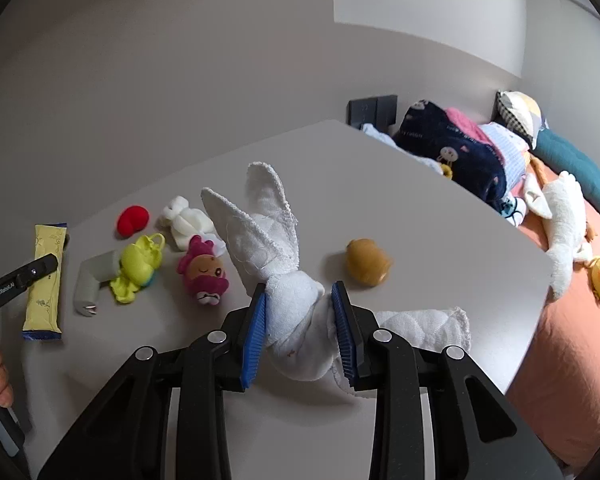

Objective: Collect trash
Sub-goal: 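Grasp the yellow snack wrapper with the left tool while the right tool grasps the white towel, then lift the towel with the right tool and carry it toward the bin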

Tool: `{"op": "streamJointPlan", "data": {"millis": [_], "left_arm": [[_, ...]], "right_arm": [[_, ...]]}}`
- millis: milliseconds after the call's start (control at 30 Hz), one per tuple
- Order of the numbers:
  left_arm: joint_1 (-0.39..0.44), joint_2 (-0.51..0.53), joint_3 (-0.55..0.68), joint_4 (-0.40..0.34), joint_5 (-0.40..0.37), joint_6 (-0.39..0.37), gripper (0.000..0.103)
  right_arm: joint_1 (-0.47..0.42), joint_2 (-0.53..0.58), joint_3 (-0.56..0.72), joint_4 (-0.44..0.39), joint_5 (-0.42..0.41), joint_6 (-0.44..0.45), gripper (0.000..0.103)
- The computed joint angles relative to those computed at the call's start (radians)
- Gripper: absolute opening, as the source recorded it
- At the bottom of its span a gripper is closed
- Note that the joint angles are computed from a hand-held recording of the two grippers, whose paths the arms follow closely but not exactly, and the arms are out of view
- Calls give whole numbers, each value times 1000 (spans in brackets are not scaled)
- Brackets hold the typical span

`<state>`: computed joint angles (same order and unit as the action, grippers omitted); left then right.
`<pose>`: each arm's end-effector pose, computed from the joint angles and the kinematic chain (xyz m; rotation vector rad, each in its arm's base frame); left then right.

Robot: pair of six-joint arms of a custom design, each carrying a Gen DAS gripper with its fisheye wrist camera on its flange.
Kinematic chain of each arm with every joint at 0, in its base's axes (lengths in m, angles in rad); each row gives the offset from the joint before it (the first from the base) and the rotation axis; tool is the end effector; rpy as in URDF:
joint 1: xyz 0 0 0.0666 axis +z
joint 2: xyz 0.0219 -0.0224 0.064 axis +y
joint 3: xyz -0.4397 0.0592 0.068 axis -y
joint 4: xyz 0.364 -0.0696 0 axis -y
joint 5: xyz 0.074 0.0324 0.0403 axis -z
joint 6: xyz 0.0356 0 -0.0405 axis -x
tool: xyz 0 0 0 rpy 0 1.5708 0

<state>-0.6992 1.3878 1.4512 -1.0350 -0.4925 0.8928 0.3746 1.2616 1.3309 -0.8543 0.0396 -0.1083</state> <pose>0.3407 -0.2650 0.5113 -0.4142 2.3522 -0.1069 0.3668 0.1423 0.5178 -0.2945 2.3446 0.1887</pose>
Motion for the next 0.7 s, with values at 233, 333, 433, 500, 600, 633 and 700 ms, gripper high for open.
{"op": "streamJointPlan", "data": {"millis": [233, 333, 433, 500, 600, 633, 700], "left_arm": [[-66, -23, 10, -18, -17, 1, 16], [-99, -18, 26, -26, -31, -1, 16], [-125, -7, 44, -27, -42, -12, 16], [-145, 1, 57, -29, -49, -18, 16], [-171, 13, 76, -29, -53, -30, 16], [-180, 18, 83, -31, -56, -31, 16], [-196, 28, 95, -26, -52, -40, 16]], "right_arm": [[-3, -85, -28, -10, 9, -23, 34], [-11, -118, -44, -16, 13, -24, 35], [-28, -149, -58, -23, 12, -28, 35], [-39, -173, -69, -27, 9, -32, 35], [-58, -209, -86, -34, 3, -36, 35], [-63, -220, -92, -38, 2, -36, 35], [-81, -242, -101, -46, -4, -33, 35]]}}
